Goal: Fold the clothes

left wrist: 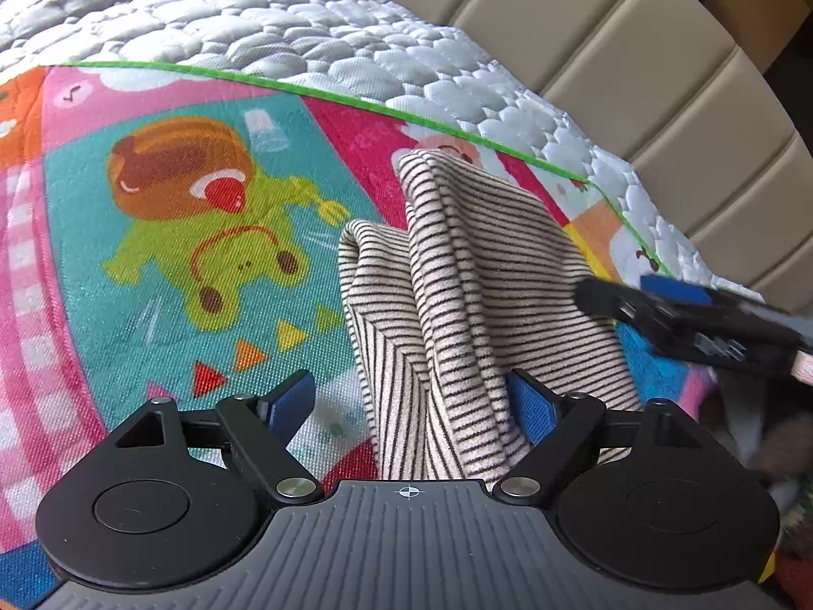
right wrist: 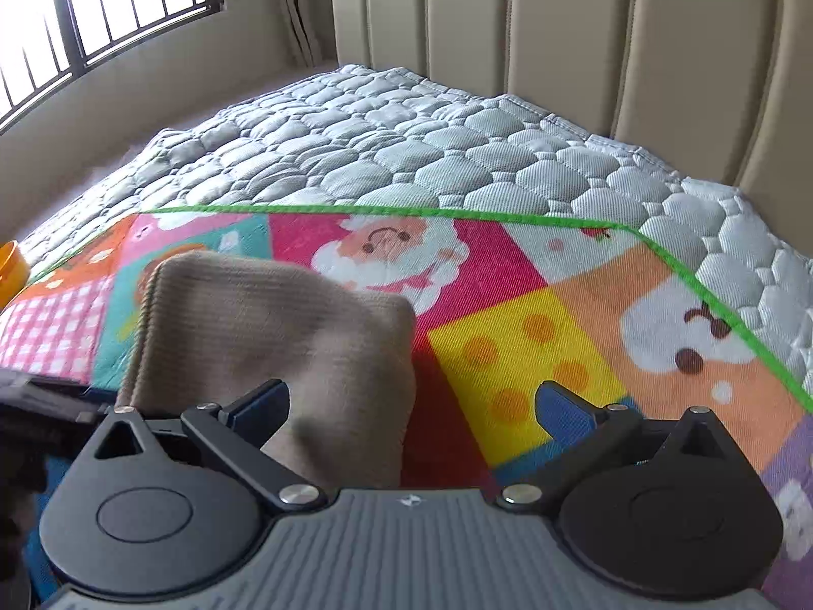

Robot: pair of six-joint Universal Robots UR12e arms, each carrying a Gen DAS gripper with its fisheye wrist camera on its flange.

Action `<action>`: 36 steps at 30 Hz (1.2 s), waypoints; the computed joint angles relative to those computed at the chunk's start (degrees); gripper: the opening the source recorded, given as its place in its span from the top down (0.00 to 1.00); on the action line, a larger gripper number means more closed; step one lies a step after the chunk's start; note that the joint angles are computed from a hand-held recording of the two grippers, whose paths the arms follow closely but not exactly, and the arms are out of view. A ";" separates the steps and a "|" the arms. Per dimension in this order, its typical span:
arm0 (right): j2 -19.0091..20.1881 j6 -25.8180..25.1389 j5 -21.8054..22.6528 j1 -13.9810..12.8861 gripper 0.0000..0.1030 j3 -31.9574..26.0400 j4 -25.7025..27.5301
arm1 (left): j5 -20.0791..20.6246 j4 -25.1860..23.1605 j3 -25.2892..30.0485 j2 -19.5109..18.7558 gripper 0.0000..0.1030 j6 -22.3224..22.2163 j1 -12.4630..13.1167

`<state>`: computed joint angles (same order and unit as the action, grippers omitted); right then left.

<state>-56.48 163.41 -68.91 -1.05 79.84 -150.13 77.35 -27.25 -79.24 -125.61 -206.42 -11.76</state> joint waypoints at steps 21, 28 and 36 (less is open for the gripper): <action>-4.01 -11.11 -4.05 1.59 0.00 8.61 -3.33 | -0.88 8.39 -3.54 2.92 0.17 2.87 0.50; -4.92 -11.66 6.98 0.92 0.00 9.15 -2.96 | 7.57 0.57 -0.80 1.76 0.23 10.80 -1.52; -4.53 -22.92 -3.56 3.93 0.00 12.88 -13.76 | 8.52 12.79 -2.01 2.18 0.42 8.06 -1.61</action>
